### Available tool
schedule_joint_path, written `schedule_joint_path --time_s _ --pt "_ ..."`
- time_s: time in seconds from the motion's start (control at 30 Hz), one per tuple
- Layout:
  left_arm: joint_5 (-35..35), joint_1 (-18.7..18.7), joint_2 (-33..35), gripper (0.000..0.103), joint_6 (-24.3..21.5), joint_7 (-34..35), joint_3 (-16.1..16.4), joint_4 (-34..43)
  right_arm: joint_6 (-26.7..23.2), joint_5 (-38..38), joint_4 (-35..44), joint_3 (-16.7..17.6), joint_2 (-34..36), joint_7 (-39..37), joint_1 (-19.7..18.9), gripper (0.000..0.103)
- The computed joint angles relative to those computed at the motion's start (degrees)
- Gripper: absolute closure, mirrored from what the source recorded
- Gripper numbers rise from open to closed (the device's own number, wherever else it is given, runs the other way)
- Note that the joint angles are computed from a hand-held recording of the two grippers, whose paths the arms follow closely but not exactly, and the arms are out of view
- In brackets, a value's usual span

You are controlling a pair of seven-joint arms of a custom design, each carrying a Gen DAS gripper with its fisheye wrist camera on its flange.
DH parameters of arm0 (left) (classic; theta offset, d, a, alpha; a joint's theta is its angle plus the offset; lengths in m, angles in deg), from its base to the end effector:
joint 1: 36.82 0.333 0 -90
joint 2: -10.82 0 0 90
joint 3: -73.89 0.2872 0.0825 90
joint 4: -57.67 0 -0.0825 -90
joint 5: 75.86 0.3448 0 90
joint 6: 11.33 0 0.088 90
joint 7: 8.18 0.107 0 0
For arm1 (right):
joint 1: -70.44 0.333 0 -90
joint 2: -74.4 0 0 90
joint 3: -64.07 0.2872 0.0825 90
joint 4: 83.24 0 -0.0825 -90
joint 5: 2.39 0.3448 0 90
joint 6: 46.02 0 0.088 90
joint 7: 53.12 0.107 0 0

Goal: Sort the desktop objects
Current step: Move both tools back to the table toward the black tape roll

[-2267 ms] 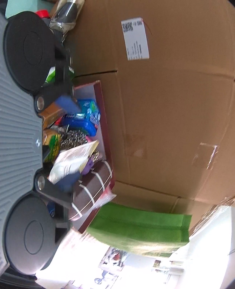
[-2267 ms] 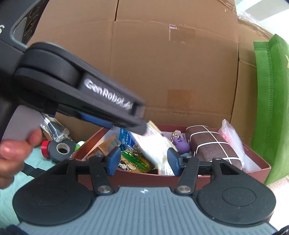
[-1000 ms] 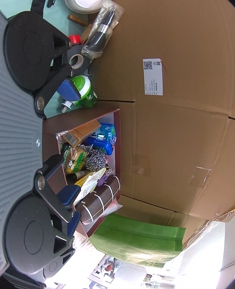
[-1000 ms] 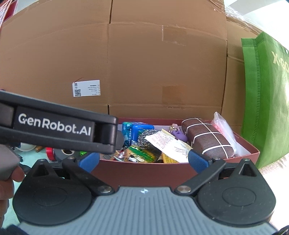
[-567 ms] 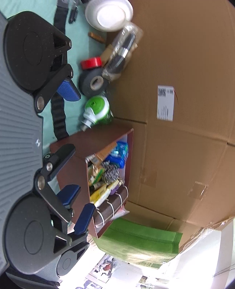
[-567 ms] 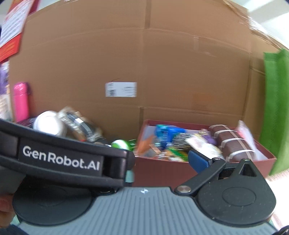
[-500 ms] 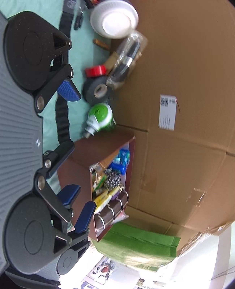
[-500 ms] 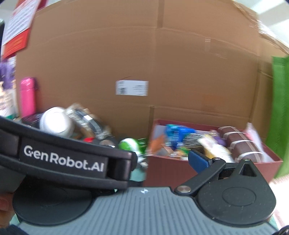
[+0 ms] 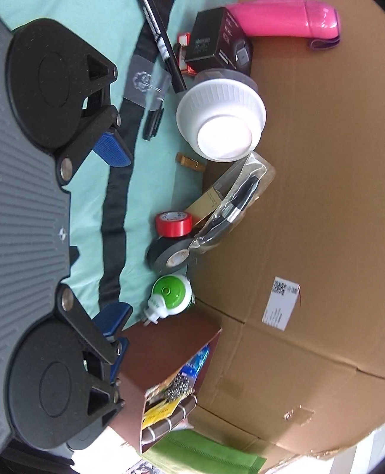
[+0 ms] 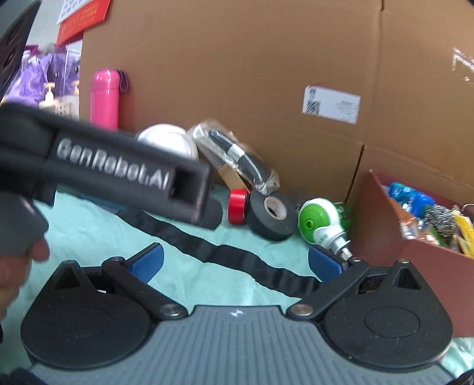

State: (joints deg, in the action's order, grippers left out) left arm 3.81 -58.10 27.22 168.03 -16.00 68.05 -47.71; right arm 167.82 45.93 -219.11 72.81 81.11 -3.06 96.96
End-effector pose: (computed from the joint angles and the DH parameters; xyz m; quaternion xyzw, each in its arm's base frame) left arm 0.4948 -0.3434 0.4334 -0.5764 0.6568 -0.4521 0.1787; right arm 0.4540 0.1974 0.4057 -0.6814 0.5061 -0.3754 0.3723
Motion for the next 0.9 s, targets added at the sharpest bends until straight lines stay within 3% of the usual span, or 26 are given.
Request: schedule_joint_path --time_s 0.17,0.23,0.33,0.4,0.53,0.6,0.67,0.73,0.8,0.9 --pt "-14.6 3.2 5.3 0.006 -0.4 16.6 -3.8 3.9 -1.7 4.9 6.3 -1.1 4.3 -5.1 0.7 0.003" --pt "-19.4 4.1 7.3 0.013 -1.1 21.8 -5.2 5.6 -2.6 4.3 7.8 -1.4 5.3 -5.1 0.0 0.003" --pt "-27.0 6.5 9.9 0.027 -2.0 30.4 -8.7 8.0 -4.5 3.1 10.1 -2.0 6.9 -5.1 -1.0 0.020" --pt "-31.7 8.9 11.6 0.039 -2.1 36.6 -12.2 9.2 -6.8 4.7 12.5 -3.1 8.2 -7.1 -0.7 0.024" --pt "-39.3 14.9 16.0 0.052 -3.0 50.1 -21.5 12.2 -9.0 4.6 16.1 -4.4 10.6 -8.8 -1.1 0.034" --pt "-41.6 15.6 18.0 0.057 -4.4 54.5 -23.7 14.2 -9.7 3.3 17.3 -4.6 11.6 -8.9 -1.7 0.039" --pt "-43.4 15.3 19.5 0.057 -5.6 57.3 -24.3 16.1 -10.1 2.3 18.7 -5.1 12.6 -9.8 -1.7 0.043" --pt "-43.9 12.7 20.0 0.057 -5.8 57.4 -21.4 17.9 -9.7 -1.7 19.1 -3.6 13.5 -8.5 -3.9 0.044" --pt "-46.1 12.7 21.3 0.057 -6.7 59.7 -22.0 19.7 -8.7 -8.1 18.9 -0.7 14.4 -5.2 -7.7 0.046" --pt "-48.9 12.6 21.8 0.058 -6.3 61.8 -21.9 20.3 -10.5 -10.1 19.9 -1.3 15.1 -4.1 -7.9 0.048"
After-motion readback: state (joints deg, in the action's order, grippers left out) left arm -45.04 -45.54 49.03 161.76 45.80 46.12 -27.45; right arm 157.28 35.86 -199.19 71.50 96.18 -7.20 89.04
